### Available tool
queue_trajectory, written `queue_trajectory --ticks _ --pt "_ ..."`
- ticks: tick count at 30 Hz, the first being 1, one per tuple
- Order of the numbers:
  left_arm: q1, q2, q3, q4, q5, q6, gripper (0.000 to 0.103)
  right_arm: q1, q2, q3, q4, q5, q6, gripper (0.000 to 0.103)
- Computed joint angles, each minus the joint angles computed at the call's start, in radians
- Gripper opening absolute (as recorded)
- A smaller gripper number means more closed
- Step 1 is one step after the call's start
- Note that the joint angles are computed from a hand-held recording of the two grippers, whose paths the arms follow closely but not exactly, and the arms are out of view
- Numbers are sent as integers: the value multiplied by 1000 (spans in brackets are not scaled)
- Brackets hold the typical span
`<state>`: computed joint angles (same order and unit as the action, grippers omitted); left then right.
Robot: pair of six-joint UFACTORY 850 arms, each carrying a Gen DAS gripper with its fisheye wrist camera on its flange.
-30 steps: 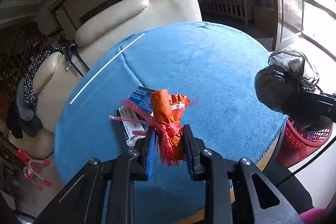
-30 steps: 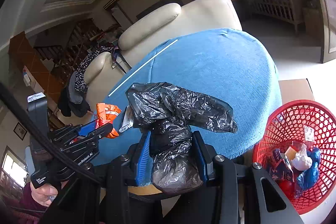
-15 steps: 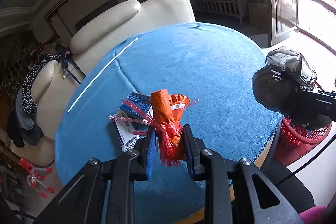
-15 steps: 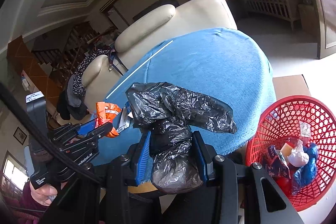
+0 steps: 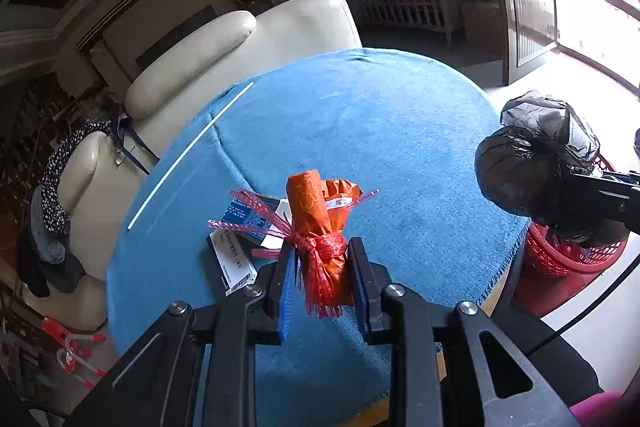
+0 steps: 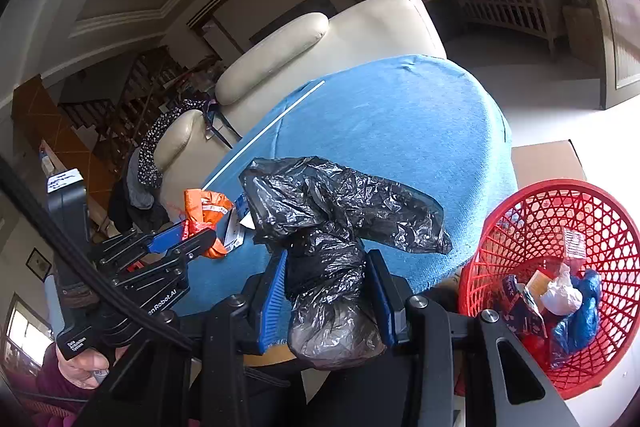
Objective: Collect trash
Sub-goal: 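Hold the black bag and mesh bag raised above the table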
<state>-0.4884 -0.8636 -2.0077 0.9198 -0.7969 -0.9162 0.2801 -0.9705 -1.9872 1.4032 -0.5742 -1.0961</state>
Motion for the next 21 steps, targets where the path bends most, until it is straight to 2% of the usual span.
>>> queue_trajectory --ticks 21 --pt "-16 -58 -95 -13 -11 94 27 -3 26 48 49 25 -12 42"
